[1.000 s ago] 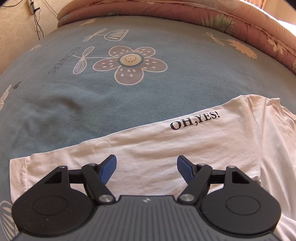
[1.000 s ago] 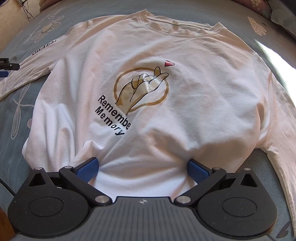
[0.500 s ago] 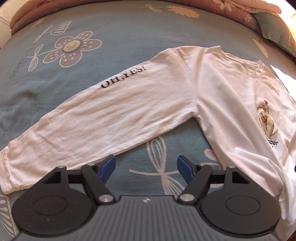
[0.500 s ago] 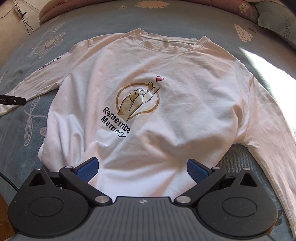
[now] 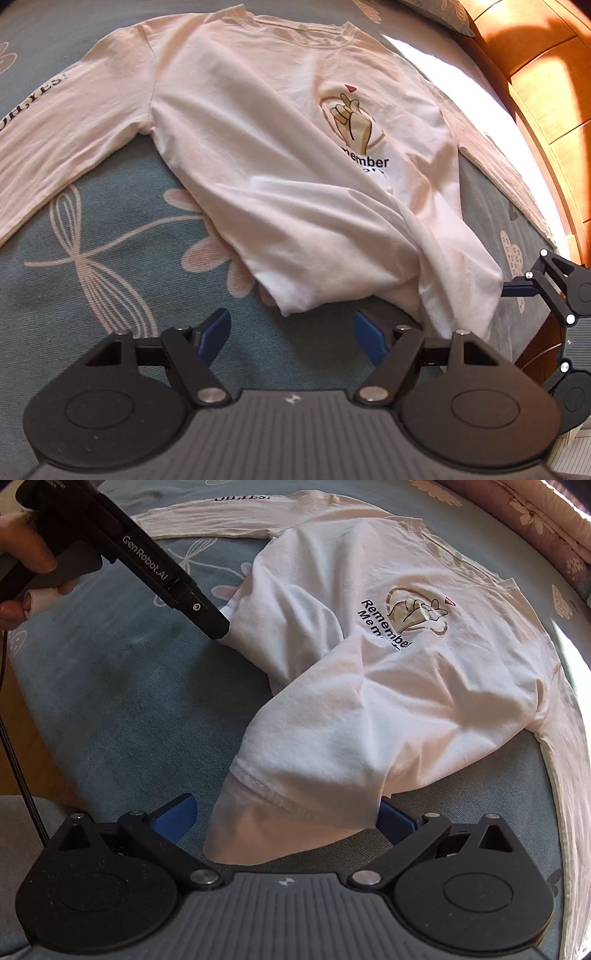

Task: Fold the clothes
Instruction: 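Move the left gripper to the shirt hem while the right gripper approaches the hem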

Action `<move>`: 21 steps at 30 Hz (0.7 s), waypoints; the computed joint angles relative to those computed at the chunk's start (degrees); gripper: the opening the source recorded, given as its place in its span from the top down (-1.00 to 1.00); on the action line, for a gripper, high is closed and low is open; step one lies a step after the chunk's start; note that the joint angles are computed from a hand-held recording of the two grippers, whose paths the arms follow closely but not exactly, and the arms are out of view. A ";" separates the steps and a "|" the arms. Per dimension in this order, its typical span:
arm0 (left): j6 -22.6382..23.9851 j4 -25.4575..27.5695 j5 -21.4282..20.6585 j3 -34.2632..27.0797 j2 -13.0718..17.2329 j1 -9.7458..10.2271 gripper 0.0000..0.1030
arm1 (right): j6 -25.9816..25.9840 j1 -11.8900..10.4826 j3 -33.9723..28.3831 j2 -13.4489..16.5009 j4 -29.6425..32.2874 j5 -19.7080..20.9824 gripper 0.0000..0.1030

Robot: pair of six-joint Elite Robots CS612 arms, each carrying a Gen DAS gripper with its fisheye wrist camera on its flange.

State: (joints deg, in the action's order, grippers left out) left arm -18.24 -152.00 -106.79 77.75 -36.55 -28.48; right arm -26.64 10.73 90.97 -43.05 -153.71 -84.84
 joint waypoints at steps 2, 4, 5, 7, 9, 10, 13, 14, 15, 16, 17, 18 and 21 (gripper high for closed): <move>0.65 0.46 -1.39 0.05 0.22 -0.27 -0.44 | -2.31 0.40 0.27 0.41 -1.16 -2.41 -1.00; 2.28 1.09 -1.60 -0.71 0.82 -0.66 -0.44 | -1.57 0.39 -0.13 1.03 -2.43 -3.90 -1.00; 2.99 0.95 -1.52 -1.10 1.12 -0.82 -0.43 | -0.57 0.26 -0.50 1.36 -3.20 -4.48 -1.00; 3.30 -0.20 -0.73 -2.24 1.70 -0.83 -0.43 | 0.17 -0.04 -1.09 1.84 -5.89 -5.58 -1.00; 3.12 -1.34 0.45 -3.59 2.29 -0.77 -0.43 | -0.42 -0.31 -1.75 2.15 -8.64 -6.73 -1.00; 3.11 -1.95 0.87 -4.33 2.59 -0.60 -0.43 | -0.96 -0.55 -2.21 2.26 -9.71 -6.88 -1.00; 2.60 -3.08 2.31 -6.92 3.69 0.06 -0.43 | -1.66 -1.25 -3.93 2.79 -12.35 -7.28 -1.00; 2.71 -3.31 2.92 -7.77 4.13 0.22 -0.43 | -2.01 -1.45 -4.70 3.15 -13.20 -7.68 -1.00; 2.91 -3.22 3.77 -8.97 4.76 0.38 -0.43 | -2.28 -1.58 -5.43 3.57 -13.96 -8.23 -1.00; 3.25 -3.13 4.63 -10.08 5.38 0.46 -0.43 | -2.47 -1.69 -6.25 4.14 -14.75 -8.89 -1.00; 3.61 -3.06 5.48 -11.23 6.05 0.54 -0.43 | -2.62 -1.80 -7.29 4.87 -15.20 -9.67 -1.00; 3.64 -2.47 6.01 -12.68 6.80 0.61 -0.43 | -2.62 -1.86 -8.39 5.63 -15.25 -10.48 -1.00; 3.81 -0.65 5.71 -17.30 9.35 0.96 -0.45 | -0.41 -2.44 -12.01 8.29 -15.01 -11.42 -1.00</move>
